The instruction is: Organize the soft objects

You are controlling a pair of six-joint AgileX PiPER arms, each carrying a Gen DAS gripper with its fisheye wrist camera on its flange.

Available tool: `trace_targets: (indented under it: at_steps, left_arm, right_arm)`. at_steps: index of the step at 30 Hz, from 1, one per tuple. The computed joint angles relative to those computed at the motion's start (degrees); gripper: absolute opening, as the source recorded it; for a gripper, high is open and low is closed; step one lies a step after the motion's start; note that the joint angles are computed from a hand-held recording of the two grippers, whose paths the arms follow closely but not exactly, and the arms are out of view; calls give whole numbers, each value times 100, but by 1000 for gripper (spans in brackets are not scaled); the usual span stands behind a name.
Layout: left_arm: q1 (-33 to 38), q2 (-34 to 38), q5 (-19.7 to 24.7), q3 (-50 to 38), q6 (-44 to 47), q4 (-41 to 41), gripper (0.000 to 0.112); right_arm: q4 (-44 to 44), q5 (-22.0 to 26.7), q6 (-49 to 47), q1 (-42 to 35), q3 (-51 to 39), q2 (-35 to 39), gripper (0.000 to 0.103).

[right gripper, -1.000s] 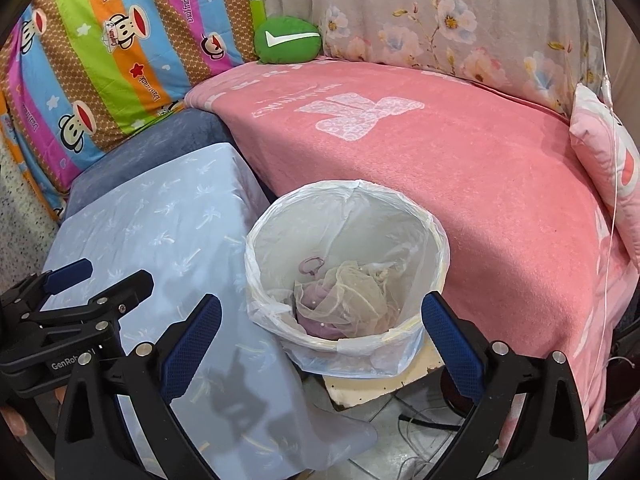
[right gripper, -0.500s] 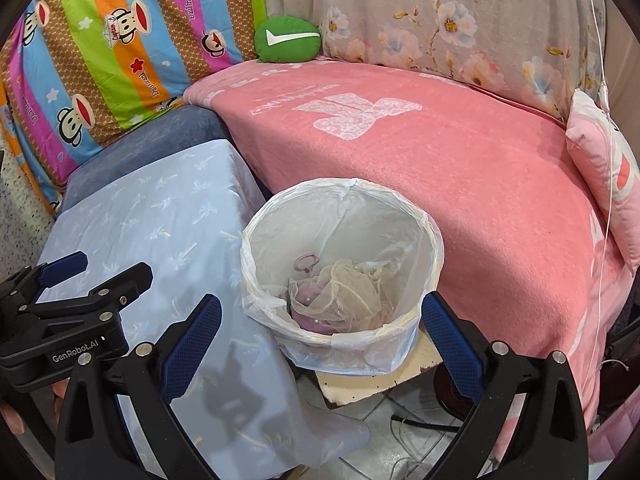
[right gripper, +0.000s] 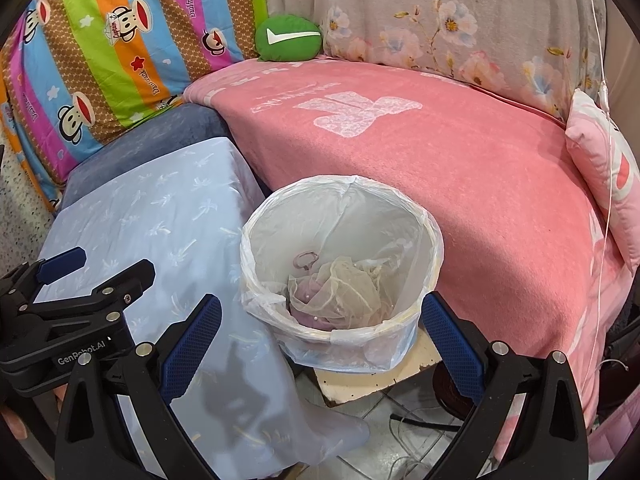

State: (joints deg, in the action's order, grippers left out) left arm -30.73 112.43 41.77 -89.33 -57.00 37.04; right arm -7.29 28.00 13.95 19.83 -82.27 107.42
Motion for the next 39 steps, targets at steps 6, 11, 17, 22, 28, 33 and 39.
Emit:
trace_targets:
  at_steps: [6, 11, 17, 22, 28, 33, 39]
  left_arm:
    - [-57, 47, 98, -72, -39, 35, 94]
    - [-72, 72, 146, -114, -44, 29, 94]
    - [-77, 79, 157, -119, -54, 49, 94]
    - [-85, 85, 169, -126, -53, 48, 94]
    - [-98, 99, 209, -143, -96, 64, 94]
    - [-110, 121, 273, -177, -144, 127, 94]
    - [-107, 119, 285, -182, -155, 146, 94]
  right_arm:
    - [1, -13, -8, -7, 2, 3, 98]
    - [13, -28, -28, -21, 25, -4, 98]
    - [32, -38, -38, -22, 37, -10, 98]
    - [-3, -32, -5, -15, 27, -7, 98]
    - [6, -31, -19, -23, 29, -12, 98]
    - [77, -54, -101, -62, 49, -25, 98]
    - [148, -7, -185, -100, -18, -24, 98]
